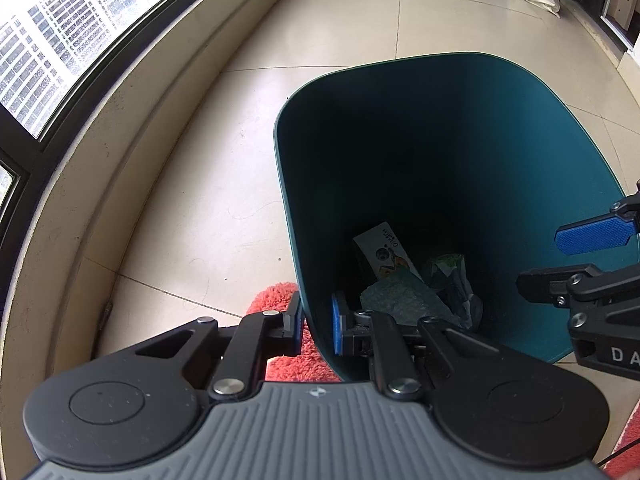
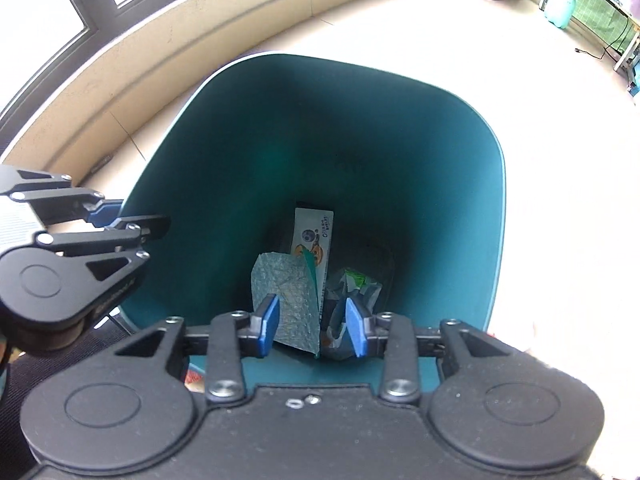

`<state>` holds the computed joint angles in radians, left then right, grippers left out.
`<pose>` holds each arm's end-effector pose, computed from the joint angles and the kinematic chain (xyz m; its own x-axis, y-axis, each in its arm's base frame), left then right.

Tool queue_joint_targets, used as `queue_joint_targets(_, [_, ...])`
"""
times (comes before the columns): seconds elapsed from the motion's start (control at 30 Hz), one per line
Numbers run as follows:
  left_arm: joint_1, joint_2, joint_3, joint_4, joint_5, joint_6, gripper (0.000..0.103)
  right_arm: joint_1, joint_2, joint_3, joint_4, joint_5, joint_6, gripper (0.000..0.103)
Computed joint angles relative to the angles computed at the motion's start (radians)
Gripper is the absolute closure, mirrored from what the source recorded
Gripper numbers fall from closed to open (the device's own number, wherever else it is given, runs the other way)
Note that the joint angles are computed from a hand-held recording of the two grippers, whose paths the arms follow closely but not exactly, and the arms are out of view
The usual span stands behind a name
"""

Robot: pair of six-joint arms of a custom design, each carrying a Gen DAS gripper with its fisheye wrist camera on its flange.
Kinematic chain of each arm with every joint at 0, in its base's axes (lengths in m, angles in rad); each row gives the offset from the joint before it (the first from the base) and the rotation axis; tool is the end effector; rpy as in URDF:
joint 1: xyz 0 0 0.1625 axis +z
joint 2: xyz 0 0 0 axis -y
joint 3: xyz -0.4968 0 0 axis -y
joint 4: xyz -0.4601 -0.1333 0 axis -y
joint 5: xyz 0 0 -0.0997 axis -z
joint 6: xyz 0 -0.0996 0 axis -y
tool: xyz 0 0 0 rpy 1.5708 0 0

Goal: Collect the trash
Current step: 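Open the right tool to drop the bubble wrap into the teal bin, then move the right tool to the pile and grasp the red-orange snack packet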

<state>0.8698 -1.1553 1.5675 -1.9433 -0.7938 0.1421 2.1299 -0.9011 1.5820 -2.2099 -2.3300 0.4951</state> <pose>-0.3084 -0.6804 0.3578 -0.4304 0.5844 -0.6879 0.7126 0.6878 0.1385 0.4593 -0.6120 0.1860 -0.7795 0.0424 0.6250 -0.1814 0.9397 -0.2900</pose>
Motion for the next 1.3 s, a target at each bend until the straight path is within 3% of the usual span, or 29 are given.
queue_joint_targets(0.3, [-0.010, 0.000, 0.012, -0.005, 0.027, -0.010, 0.090, 0.044, -0.102, 0.070, -0.069, -0.008, -0.009, 0.063])
queue_joint_targets(0.43, [-0.013, 0.002, 0.015, -0.006, 0.035, -0.016, 0.090, 0.052, -0.170, 0.141, -0.112, -0.050, -0.001, 0.054])
queue_joint_targets(0.6, [-0.015, 0.004, 0.014, -0.001, 0.041, -0.030, 0.090, 0.047, -0.276, 0.242, -0.083, -0.110, 0.113, 0.050])
queue_joint_targets(0.67, [-0.016, 0.004, 0.015, 0.001, 0.042, -0.032, 0.090, 0.034, -0.322, 0.293, -0.072, -0.120, 0.175, 0.043])
queue_joint_targets(0.8, [-0.018, 0.005, 0.014, 0.004, 0.048, -0.033, 0.090, -0.012, -0.406, 0.397, -0.049, -0.125, 0.292, 0.039])
queue_joint_targets(0.97, [-0.021, 0.005, 0.015, 0.010, 0.051, -0.036, 0.090, -0.114, -0.475, 0.542, -0.126, -0.026, 0.203, 0.011])
queue_joint_targets(1.07, [-0.022, 0.009, 0.010, 0.016, 0.052, -0.042, 0.090, -0.189, -0.478, 0.613, -0.135, 0.052, 0.195, 0.011])
queue_joint_targets(1.3, [-0.023, 0.009, 0.012, 0.018, 0.058, -0.039, 0.090, -0.299, -0.457, 0.744, -0.216, 0.062, 0.283, 0.011])
